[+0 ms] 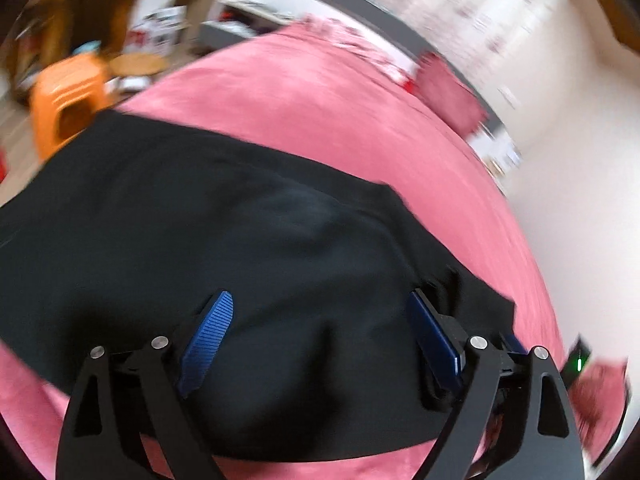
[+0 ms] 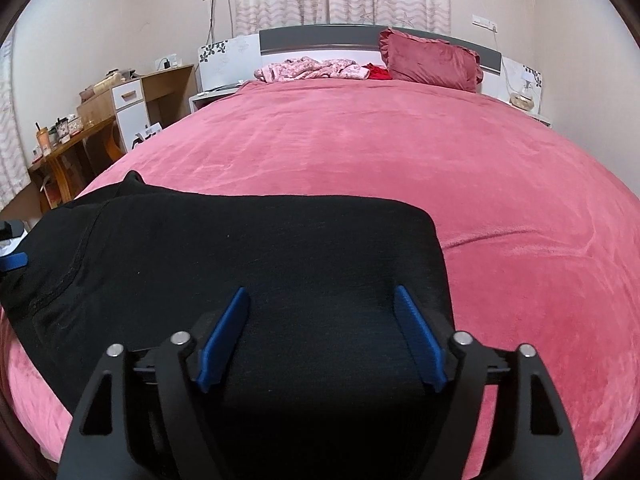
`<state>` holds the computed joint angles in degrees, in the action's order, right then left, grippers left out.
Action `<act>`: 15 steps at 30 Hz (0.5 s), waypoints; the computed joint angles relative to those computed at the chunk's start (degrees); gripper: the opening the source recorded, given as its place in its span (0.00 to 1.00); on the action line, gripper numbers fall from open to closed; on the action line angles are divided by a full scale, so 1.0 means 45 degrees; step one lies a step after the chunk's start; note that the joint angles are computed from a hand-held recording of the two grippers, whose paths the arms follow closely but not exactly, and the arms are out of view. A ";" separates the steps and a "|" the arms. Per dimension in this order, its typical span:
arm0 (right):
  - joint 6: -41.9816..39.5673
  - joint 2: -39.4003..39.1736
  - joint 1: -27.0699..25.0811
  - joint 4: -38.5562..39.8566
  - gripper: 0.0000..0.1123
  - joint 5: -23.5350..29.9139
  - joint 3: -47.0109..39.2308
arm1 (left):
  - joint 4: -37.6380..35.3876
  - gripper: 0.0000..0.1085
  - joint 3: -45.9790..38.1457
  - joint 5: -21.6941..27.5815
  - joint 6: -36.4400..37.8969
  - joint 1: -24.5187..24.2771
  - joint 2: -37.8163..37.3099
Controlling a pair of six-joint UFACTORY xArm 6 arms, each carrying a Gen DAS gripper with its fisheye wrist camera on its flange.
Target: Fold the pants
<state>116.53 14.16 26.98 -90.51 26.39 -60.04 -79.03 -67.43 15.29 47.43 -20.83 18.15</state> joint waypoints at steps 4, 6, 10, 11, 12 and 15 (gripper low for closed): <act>-0.0157 0.0016 0.0057 0.0082 0.72 0.0109 -0.0022 | -0.1088 0.81 0.0877 0.0525 -0.0243 0.0842 -0.0875; -0.0098 0.0048 0.0062 0.0070 0.72 0.0081 -0.0063 | -0.1145 0.80 0.1516 0.1016 -0.0494 0.1322 -0.1581; -0.0064 0.0047 0.0055 0.0040 0.72 0.0071 -0.0058 | -0.0006 0.80 0.2623 0.1279 -0.2075 0.1926 -0.2666; -0.0046 0.0051 0.0062 0.0034 0.72 0.0066 -0.0067 | 0.0191 0.80 0.2885 0.1501 -0.2524 0.2145 -0.2880; -0.0006 0.0053 0.0054 0.0010 0.72 0.0037 -0.0079 | 0.0442 0.80 0.3039 0.1648 -0.2964 0.2311 -0.2964; 0.0157 0.0064 0.0032 -0.0089 0.73 -0.0072 -0.0115 | 0.1201 0.80 0.3616 0.1724 -0.4027 0.2553 -0.3276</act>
<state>117.24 14.45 27.13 -90.91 26.07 -60.56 -73.62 -51.16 23.05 29.31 -9.34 3.41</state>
